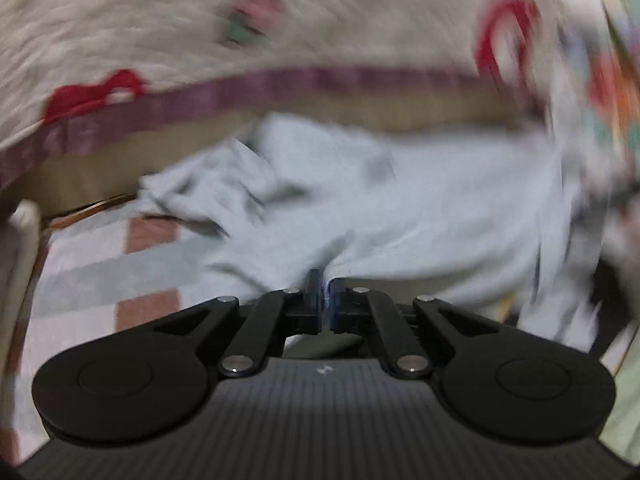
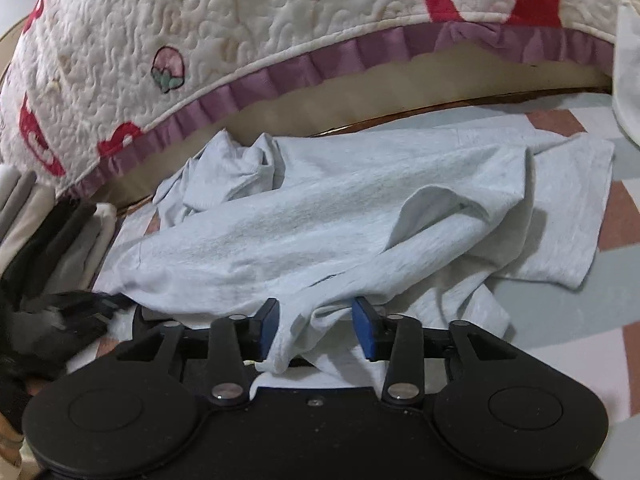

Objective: Fold clothes

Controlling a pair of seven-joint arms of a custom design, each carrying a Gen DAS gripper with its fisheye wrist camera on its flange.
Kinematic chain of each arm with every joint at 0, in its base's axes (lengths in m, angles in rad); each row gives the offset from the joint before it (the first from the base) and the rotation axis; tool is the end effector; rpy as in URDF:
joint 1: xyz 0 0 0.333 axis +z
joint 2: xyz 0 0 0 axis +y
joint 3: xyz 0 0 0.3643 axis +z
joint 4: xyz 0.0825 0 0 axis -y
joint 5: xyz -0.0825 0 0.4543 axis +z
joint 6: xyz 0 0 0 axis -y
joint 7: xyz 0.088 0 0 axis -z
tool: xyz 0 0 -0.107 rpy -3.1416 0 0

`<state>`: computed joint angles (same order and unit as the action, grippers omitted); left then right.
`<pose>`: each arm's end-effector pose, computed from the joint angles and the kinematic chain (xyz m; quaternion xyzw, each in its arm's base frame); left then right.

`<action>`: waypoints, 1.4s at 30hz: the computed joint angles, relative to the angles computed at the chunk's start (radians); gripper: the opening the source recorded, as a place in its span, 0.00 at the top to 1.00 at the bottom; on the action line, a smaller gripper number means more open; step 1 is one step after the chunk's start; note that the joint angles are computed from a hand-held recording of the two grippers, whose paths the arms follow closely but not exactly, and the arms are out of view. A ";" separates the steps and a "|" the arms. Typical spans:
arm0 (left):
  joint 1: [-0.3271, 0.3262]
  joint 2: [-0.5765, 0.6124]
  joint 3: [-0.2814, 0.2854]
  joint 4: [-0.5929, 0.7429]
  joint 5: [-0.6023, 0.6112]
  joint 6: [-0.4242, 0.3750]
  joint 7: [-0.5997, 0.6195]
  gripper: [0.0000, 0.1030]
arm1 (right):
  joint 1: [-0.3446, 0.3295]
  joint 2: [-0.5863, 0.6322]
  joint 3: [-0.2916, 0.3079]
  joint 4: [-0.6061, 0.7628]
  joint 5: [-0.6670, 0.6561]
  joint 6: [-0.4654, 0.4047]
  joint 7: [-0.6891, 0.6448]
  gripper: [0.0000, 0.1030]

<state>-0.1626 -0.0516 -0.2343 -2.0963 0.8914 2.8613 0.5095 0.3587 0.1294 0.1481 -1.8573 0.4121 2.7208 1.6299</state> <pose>0.5680 -0.2869 0.5384 -0.5966 0.6632 -0.3394 0.2983 0.6331 0.3289 0.5529 -0.6930 0.6109 -0.0342 0.3813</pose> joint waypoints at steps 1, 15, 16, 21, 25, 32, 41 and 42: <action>0.012 -0.023 0.009 -0.016 0.014 0.036 -0.061 0.98 | 0.008 -0.004 -0.008 -0.007 -0.038 0.006 0.032 0.46; 0.177 -0.090 -0.047 -0.066 0.176 0.109 -0.426 0.98 | 0.053 -0.047 -0.025 -0.066 -0.521 0.109 0.343 0.46; 0.178 -0.094 -0.047 -0.066 0.195 0.105 -0.445 0.98 | 0.052 -0.039 -0.013 -0.058 -0.490 0.112 0.284 0.46; 0.178 -0.113 -0.049 -0.066 0.279 0.061 -0.521 0.98 | 0.144 0.062 -0.085 0.105 -0.824 -0.038 0.490 0.36; 0.171 -0.120 -0.042 -0.067 0.318 0.048 -0.565 0.98 | 0.211 0.156 -0.152 0.239 -1.058 -0.251 0.743 0.34; 0.148 -0.138 -0.057 -0.058 0.455 -0.085 -0.615 0.98 | 0.079 0.037 -0.108 0.000 -0.860 0.093 0.685 0.89; 0.154 -0.314 -0.006 -0.167 0.468 -0.108 -0.838 0.98 | -0.138 -0.324 0.088 -0.295 -0.689 0.174 0.487 0.89; 0.154 -0.310 -0.004 -0.172 0.429 -0.082 -0.809 0.98 | -0.143 -0.325 0.090 -0.278 -0.726 0.074 0.507 0.88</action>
